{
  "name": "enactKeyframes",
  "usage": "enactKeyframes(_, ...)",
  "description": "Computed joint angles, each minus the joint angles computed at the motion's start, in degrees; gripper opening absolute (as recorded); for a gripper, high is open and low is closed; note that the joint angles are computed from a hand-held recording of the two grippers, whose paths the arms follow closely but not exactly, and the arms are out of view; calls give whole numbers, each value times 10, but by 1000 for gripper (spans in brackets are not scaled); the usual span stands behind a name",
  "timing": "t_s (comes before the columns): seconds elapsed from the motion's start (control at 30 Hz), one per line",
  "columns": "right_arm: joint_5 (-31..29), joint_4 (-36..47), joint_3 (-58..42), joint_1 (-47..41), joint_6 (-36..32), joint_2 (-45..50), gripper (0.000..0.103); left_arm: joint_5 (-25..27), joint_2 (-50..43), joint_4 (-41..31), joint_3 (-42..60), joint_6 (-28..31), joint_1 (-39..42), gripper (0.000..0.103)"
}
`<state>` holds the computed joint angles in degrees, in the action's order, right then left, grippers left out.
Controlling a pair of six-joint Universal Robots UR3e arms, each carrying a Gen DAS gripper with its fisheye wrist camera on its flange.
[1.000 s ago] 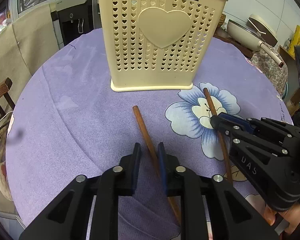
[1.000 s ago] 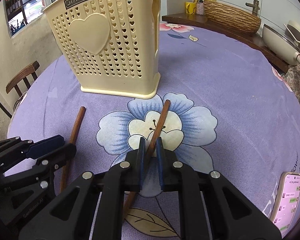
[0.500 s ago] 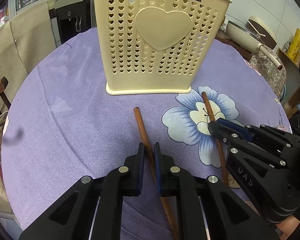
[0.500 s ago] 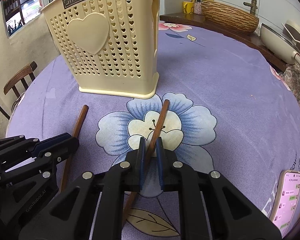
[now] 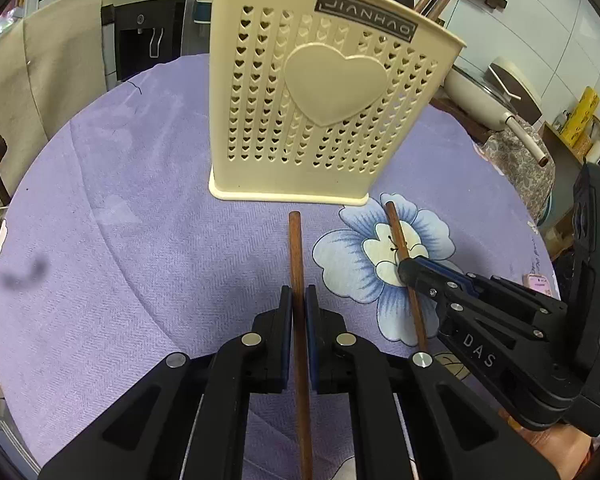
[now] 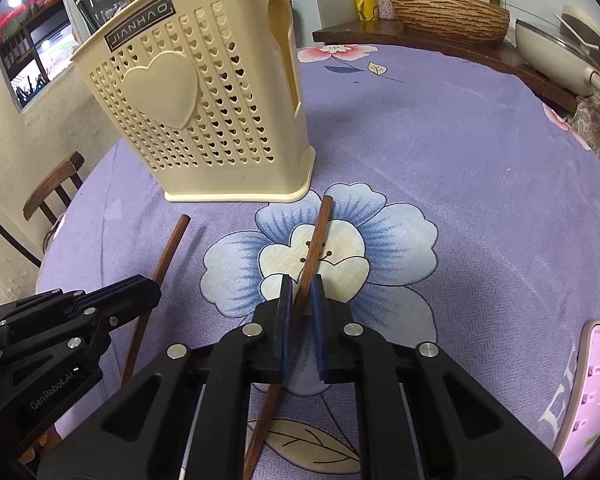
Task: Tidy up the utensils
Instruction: 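Lift both brown chopsticks and carry them above the cream holder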
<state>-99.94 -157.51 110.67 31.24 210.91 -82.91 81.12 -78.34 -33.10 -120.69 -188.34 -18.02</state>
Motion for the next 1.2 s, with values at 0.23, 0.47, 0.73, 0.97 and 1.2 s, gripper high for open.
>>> enactKeyframes(0.23, -8, -21, 14, 11, 12, -30, 9, -29, 64, -18, -15, 9, 27, 7)
enactKeyframes(0.47, -6, -61, 41, 25, 21, -86, 8, -70, 153, -49, -30, 26, 62, 7)
enactKeyframes(0.73, -23, -71, 35, 65, 16, -145, 7, -108, 239, -100, -20, 42, 105, 7)
enactKeyframes(0.97, -111, -51, -12, 142, -2, -156, 7, -111, 276, -118, -2, 43, 108, 7)
enactKeyframes(1.2, -138, -40, -40, 160, -27, -156, 7, -101, 281, -108, 18, 40, 101, 7)
